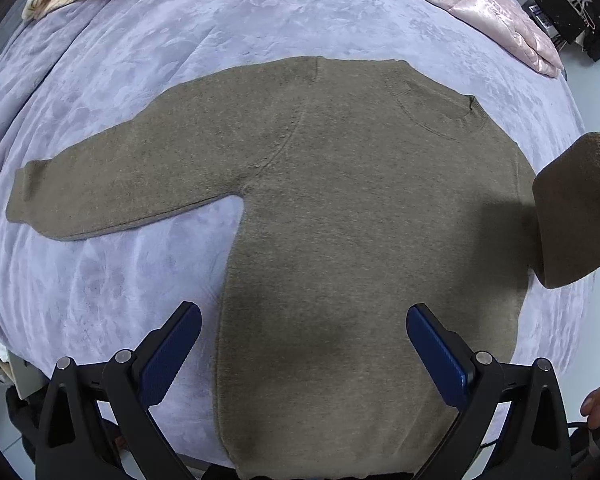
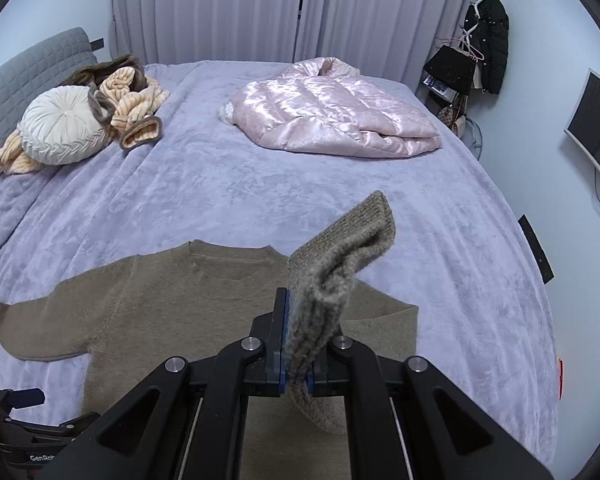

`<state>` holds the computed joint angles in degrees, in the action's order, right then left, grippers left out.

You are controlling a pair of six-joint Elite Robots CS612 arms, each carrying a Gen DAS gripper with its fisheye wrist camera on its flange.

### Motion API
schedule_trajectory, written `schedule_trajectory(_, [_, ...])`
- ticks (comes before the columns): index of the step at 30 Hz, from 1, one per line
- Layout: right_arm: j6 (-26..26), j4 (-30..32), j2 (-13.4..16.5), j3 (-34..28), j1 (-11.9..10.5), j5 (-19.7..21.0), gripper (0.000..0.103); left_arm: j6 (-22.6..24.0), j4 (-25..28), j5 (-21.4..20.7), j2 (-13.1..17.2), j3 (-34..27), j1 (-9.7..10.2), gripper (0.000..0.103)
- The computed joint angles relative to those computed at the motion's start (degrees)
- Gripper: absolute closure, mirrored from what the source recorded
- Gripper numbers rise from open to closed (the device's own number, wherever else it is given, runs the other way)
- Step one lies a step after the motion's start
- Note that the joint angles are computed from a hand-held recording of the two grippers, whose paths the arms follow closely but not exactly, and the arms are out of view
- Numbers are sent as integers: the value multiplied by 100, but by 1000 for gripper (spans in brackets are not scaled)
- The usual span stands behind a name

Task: Fold small clothes
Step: 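Lift the cuff with the right gripper and carry it across the sweater body, then lower the sleeve onto the sweater body and open the right gripper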

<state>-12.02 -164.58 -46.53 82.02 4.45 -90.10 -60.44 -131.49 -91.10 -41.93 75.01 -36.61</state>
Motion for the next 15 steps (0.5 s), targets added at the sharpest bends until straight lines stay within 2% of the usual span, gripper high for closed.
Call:
schedule_trajectory(7, [-21,177,172,-104,273,-34,97,-14,-185,-94,-137,369,99,0])
schedule_trajectory(15, [-64,514,514,-373,562,-274,97,-90,-253,-180,-270,748,172,0])
